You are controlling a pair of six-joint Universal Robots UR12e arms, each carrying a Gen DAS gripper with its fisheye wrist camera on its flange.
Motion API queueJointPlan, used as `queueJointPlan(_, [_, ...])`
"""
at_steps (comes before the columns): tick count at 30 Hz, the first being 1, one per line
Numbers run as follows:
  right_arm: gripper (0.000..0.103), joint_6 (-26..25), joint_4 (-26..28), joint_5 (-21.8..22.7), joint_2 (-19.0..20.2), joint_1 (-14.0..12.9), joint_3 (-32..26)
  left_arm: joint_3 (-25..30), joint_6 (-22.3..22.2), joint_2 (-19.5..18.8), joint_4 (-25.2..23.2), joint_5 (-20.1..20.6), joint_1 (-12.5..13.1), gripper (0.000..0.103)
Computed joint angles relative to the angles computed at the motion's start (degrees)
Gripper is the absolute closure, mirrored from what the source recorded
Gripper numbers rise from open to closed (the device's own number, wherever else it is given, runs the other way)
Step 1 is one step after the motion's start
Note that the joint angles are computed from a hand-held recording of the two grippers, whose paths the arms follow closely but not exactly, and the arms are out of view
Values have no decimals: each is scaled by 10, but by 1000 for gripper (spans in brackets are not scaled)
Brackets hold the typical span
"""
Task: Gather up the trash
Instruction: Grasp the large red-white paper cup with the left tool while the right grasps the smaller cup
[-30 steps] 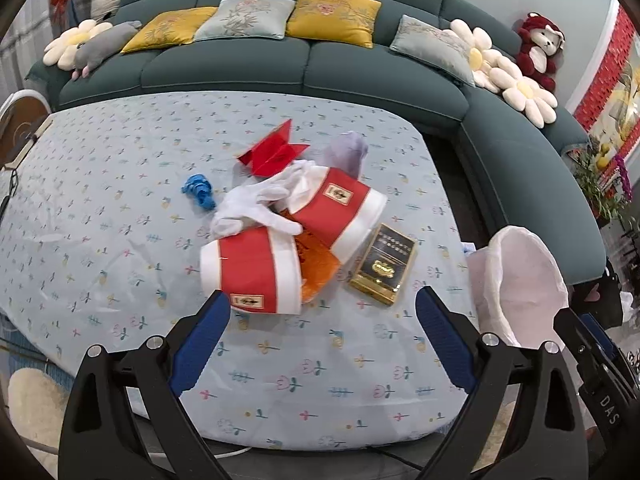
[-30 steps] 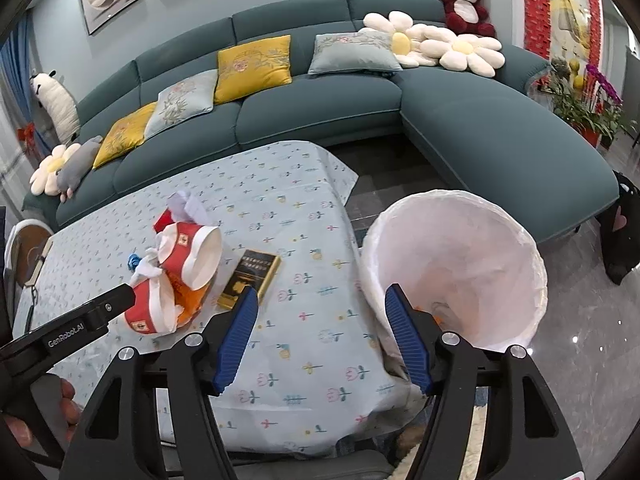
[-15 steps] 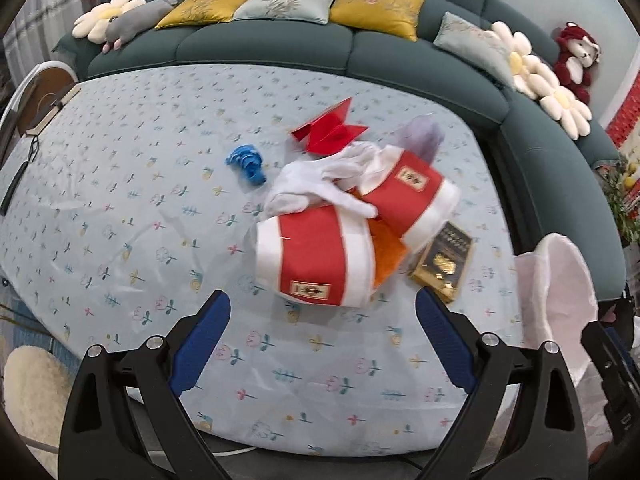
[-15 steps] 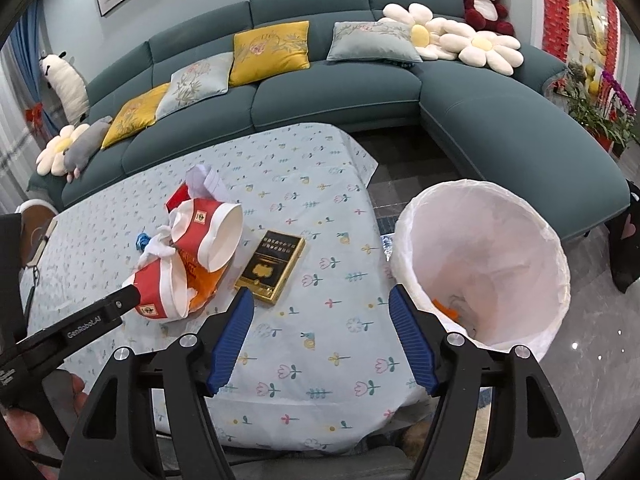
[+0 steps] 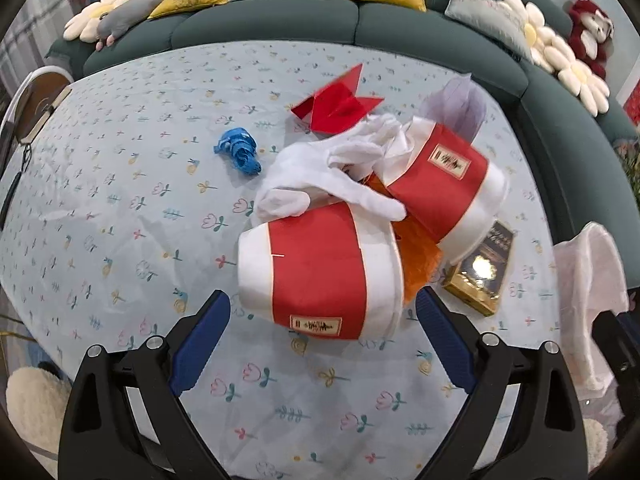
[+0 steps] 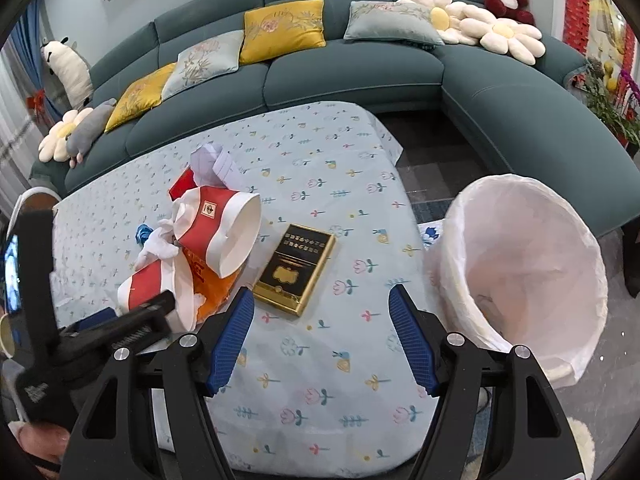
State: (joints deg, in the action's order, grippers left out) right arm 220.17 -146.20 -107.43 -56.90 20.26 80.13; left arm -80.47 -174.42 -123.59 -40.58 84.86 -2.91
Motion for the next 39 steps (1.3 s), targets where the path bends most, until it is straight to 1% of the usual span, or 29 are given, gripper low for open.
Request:
queueJointPlan(3, [36, -4, 6, 6, 9, -2, -13, 10, 1, -9, -15, 7, -1, 13])
queueJointPlan(6, [36, -9, 13, 13, 19, -3, -28, 15, 2, -14, -17, 11, -2, 14])
queueJointPlan(7, [36, -11, 16, 15, 23, -3, -34, 16, 4, -16, -17, 10, -2, 14])
queueJointPlan(9, [36, -15, 17, 21, 29, -4, -43, 18, 10, -17, -20, 1, 0, 19])
queueJointPlan(11, [36, -20, 19, 28, 36, -5, -54, 21, 13, -17, -25, -4, 1, 20])
queueJointPlan(13, [36, -22, 19, 36, 42, -6, -61, 18, 12, -15, -17, -8, 3, 20])
queueJointPlan(16, [36, -20, 21, 56, 53, -10, -77, 16, 14, -11, -16, -17, 7, 20])
queueJointPlan(19, [42, -20, 21, 77, 64, -14, -91, 14, 12, -7, -12, -23, 10, 20])
queueJointPlan(26, [61, -32, 24, 120, 90, -19, -126, 18, 10, -6, -20, -33, 15, 20])
queueJointPlan(28, [69, -31, 23, 138, 95, -22, -132, 19, 10, -6, -20, -33, 16, 20])
queueJointPlan(30, [85, -32, 13, 163, 98, -25, -133, 19, 9, -5, -20, -34, 16, 20])
queueJointPlan(32, [95, -35, 7, 176, 99, -26, -135, 18, 8, -4, -18, -34, 16, 20])
queueJointPlan(35, [98, -43, -10, 174, 93, -24, -127, 17, 7, -2, -18, -36, 17, 20])
queueJointPlan(39, [100, -44, -34, 163, 77, -23, -106, 11, 5, 5, -12, -43, 16, 20])
